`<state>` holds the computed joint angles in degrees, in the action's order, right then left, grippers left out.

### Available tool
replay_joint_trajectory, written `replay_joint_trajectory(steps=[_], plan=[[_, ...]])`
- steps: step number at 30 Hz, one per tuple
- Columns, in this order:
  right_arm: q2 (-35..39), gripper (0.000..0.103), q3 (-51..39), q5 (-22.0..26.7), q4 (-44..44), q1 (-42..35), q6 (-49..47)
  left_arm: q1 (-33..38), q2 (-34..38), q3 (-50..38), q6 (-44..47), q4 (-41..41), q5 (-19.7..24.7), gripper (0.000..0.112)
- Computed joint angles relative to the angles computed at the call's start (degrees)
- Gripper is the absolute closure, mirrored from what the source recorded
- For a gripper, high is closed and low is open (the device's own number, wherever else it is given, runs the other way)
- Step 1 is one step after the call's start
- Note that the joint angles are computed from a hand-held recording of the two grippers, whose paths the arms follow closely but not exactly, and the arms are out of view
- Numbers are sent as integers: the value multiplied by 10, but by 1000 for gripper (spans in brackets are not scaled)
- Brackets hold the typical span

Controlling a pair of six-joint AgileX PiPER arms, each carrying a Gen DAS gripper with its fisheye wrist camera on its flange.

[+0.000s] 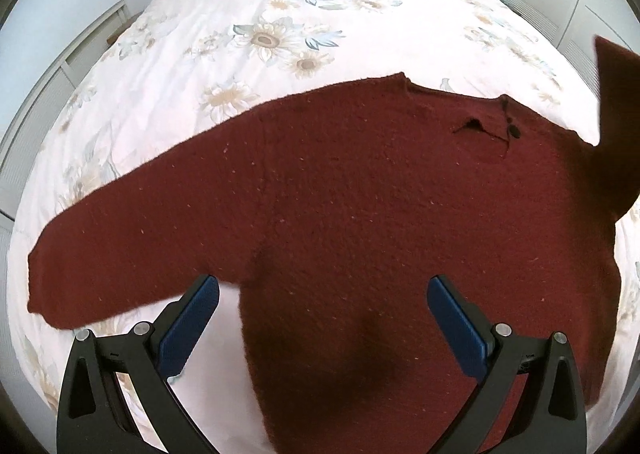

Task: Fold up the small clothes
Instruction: 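Lift the sleeve with the right tool and fold it across the sweater body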

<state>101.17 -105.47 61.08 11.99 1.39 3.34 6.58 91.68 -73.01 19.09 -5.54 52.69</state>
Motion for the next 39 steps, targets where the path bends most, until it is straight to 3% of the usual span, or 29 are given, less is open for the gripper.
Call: replay_joint_trajectory(steps=[7, 12, 17, 20, 22, 23, 24, 30, 39], plan=[[74, 89, 44, -35, -2, 105, 35, 20, 23, -6, 13, 3, -11, 10], [110, 88, 96, -57, -1, 144, 47, 41, 45, -18, 27, -16, 4, 10], [134, 85, 129, -75, -20, 172, 57, 45, 48, -5, 35, -9, -10, 10], [136, 74, 139, -81, -33, 178, 62, 52, 52, -3, 39, -15, -13, 10], [138, 53, 130, -67, -42, 183, 62, 56, 55, -4, 39, -15, -12, 10], [136, 35, 127, -64, -48, 185, 63, 56, 56, -6, 38, -15, -11, 10], [131, 26, 129, -64, -55, 188, 65, 57, 56, -6, 39, -14, -10, 10], [77, 21, 170, -53, -92, 184, 70, 54, 46, -7, 43, -8, -3, 10], [-81, 20, 394, -108, -92, 97, 50, -3, 40, -4, 35, 1, -4, 10]])
